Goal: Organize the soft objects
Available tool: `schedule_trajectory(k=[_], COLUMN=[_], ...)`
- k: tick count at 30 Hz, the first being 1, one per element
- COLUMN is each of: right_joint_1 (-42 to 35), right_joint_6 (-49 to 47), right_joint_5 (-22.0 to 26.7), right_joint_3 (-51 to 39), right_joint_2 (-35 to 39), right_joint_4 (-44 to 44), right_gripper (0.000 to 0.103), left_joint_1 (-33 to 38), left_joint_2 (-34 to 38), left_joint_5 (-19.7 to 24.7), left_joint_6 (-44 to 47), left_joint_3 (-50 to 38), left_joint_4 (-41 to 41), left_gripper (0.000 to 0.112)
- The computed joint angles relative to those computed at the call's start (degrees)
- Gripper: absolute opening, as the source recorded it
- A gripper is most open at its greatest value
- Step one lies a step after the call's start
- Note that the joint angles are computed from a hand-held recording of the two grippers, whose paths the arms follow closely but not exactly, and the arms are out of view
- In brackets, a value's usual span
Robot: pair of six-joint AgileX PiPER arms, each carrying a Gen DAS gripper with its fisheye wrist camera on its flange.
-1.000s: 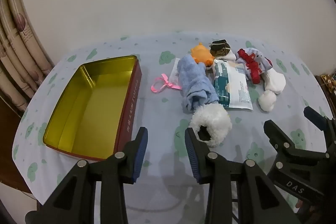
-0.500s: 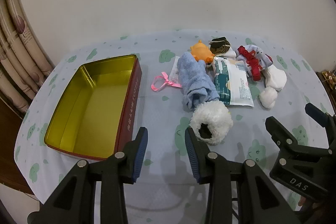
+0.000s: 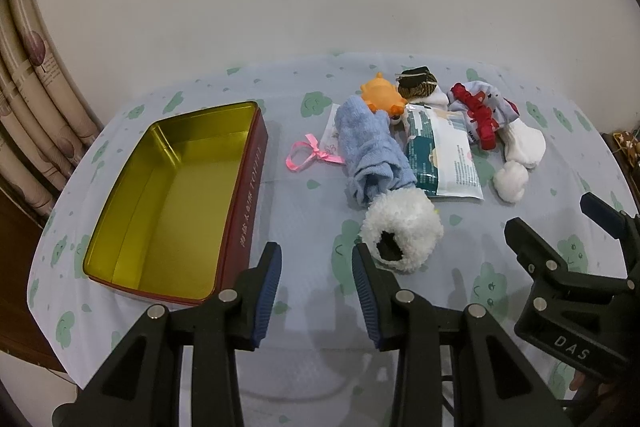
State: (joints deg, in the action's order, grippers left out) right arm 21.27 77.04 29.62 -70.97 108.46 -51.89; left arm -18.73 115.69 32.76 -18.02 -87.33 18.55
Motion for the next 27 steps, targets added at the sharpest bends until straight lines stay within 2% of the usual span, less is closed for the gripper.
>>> schedule_trajectory(k=[27], right_joint_1=[-0.32], right_joint_6=[-0.48], right_joint_5=[-0.45], right_joint_3=[0.09], right_joint_2=[0.01], right_joint_4=[0.49], right_gripper=[0.103], left_joint_1=[0.13], left_joint_2=[0.3], left_joint_5=[0.25], left_joint_6=[0.25], left_joint_3=[0.06], left_joint_4=[0.16], left_gripper=[0.037])
